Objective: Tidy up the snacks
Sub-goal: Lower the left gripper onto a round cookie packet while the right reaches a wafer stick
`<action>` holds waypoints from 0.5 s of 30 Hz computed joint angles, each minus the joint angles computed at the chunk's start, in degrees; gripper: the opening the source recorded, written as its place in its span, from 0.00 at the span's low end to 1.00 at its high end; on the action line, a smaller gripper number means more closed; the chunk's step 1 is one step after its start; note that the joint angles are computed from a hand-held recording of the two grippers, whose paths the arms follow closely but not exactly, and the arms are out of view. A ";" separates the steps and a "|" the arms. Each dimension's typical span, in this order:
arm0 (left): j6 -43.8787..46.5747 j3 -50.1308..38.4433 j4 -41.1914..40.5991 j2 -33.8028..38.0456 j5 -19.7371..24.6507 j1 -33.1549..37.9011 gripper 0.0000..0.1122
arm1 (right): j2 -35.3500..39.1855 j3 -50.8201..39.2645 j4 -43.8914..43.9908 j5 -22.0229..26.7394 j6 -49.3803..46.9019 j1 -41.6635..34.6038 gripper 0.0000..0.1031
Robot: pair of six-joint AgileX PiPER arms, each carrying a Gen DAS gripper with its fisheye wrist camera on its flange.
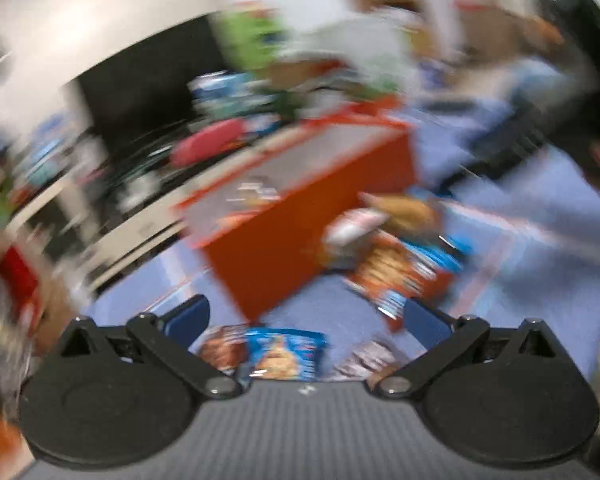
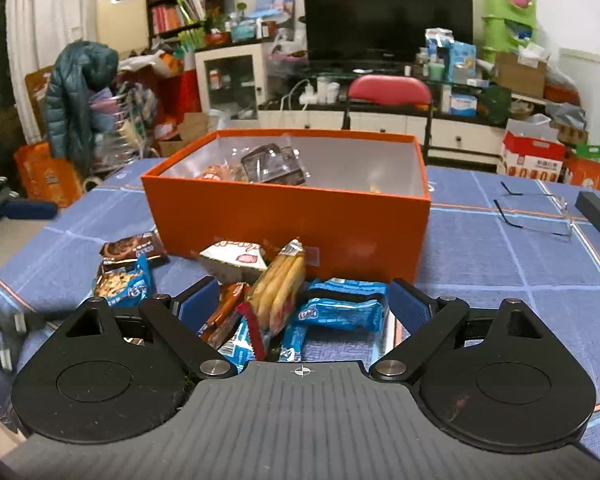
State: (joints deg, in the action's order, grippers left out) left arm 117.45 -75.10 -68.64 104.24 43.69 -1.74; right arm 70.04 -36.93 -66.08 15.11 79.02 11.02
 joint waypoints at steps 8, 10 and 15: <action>-5.76 -16.29 17.51 11.11 18.83 -0.42 0.86 | 2.70 -1.03 0.49 -1.90 -1.87 -2.03 0.74; -9.32 -20.44 20.72 13.88 20.61 -1.38 0.82 | 3.46 -1.39 -1.13 -1.44 0.18 -2.00 0.67; -12.99 -25.90 22.03 17.63 23.67 -1.48 0.82 | 6.94 -4.29 -2.30 1.31 2.44 0.80 0.59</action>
State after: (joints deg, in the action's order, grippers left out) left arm 104.47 -101.00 -46.62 121.86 67.36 -3.22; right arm 76.98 -41.22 -68.38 16.41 81.46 11.82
